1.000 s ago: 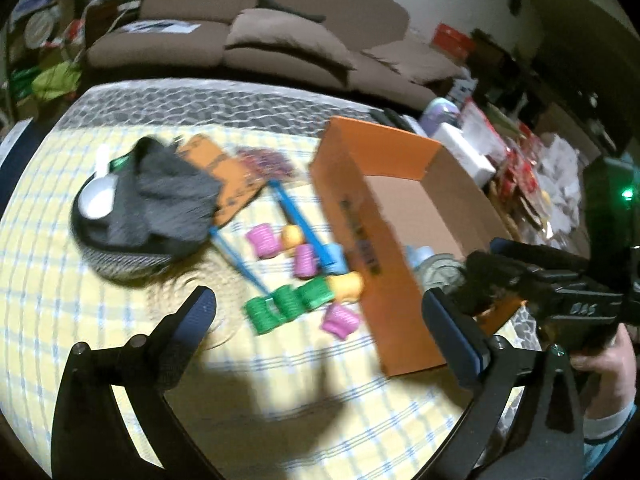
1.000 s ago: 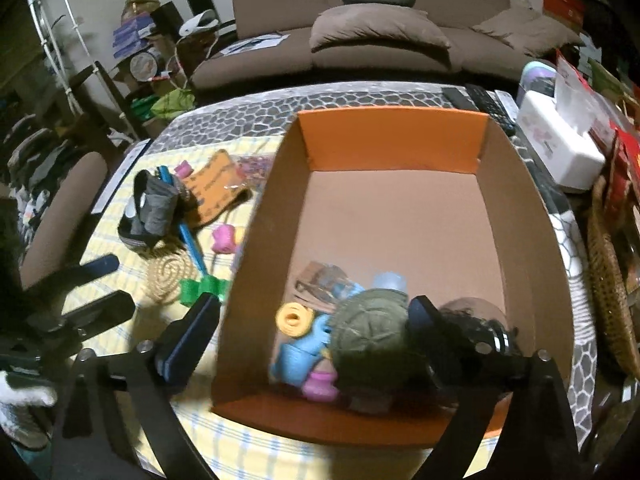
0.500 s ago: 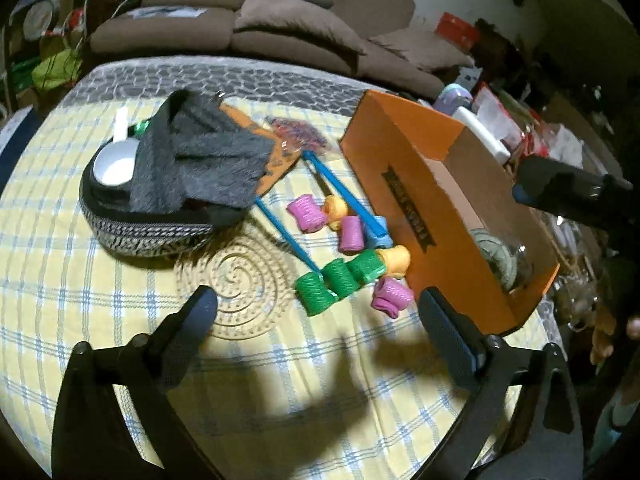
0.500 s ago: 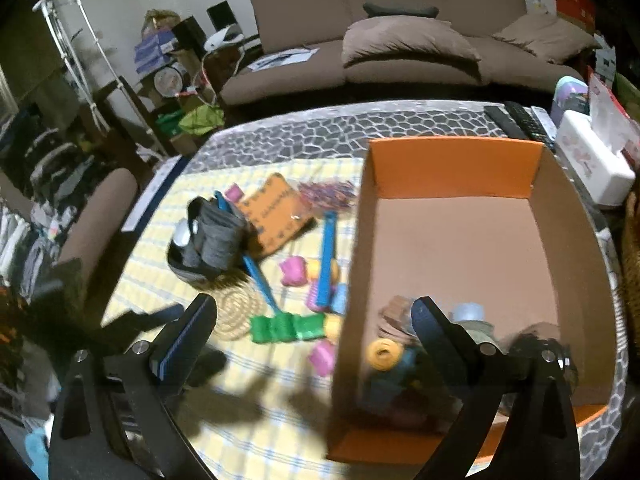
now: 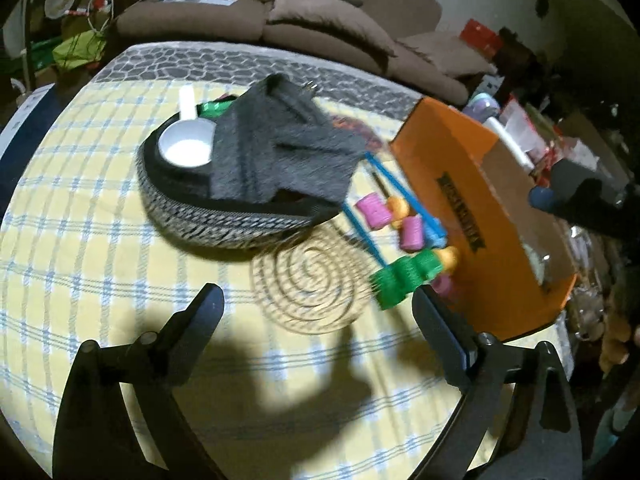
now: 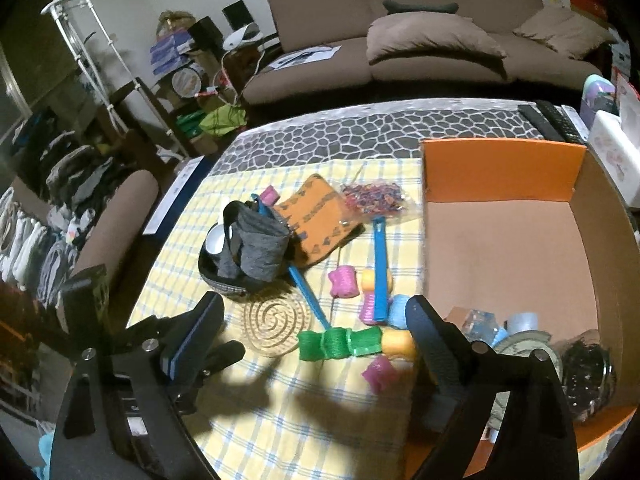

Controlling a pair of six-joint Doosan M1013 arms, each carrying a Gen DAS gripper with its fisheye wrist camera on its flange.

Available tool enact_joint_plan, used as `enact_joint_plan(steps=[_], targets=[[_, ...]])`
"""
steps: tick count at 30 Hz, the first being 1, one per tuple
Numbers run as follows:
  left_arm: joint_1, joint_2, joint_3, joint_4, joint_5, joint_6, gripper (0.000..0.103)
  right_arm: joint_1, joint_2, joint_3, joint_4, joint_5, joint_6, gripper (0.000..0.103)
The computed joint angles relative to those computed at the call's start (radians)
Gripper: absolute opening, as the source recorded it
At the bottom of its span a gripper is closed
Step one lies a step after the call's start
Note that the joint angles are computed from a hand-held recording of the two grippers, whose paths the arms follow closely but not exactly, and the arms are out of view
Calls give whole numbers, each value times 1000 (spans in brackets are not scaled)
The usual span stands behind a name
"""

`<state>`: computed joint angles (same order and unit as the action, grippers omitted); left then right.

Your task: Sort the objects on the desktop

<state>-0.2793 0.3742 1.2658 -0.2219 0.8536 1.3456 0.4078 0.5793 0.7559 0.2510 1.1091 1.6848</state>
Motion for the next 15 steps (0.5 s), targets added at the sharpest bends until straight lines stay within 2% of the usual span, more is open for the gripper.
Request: enact_joint_plan(steps=[8, 15], targets=[[7, 8, 2, -35, 24, 34, 94, 15, 51, -55, 51, 43, -3, 92], [20, 13, 7, -62, 24, 31, 94, 35, 126, -139, 45, 138, 33, 75]])
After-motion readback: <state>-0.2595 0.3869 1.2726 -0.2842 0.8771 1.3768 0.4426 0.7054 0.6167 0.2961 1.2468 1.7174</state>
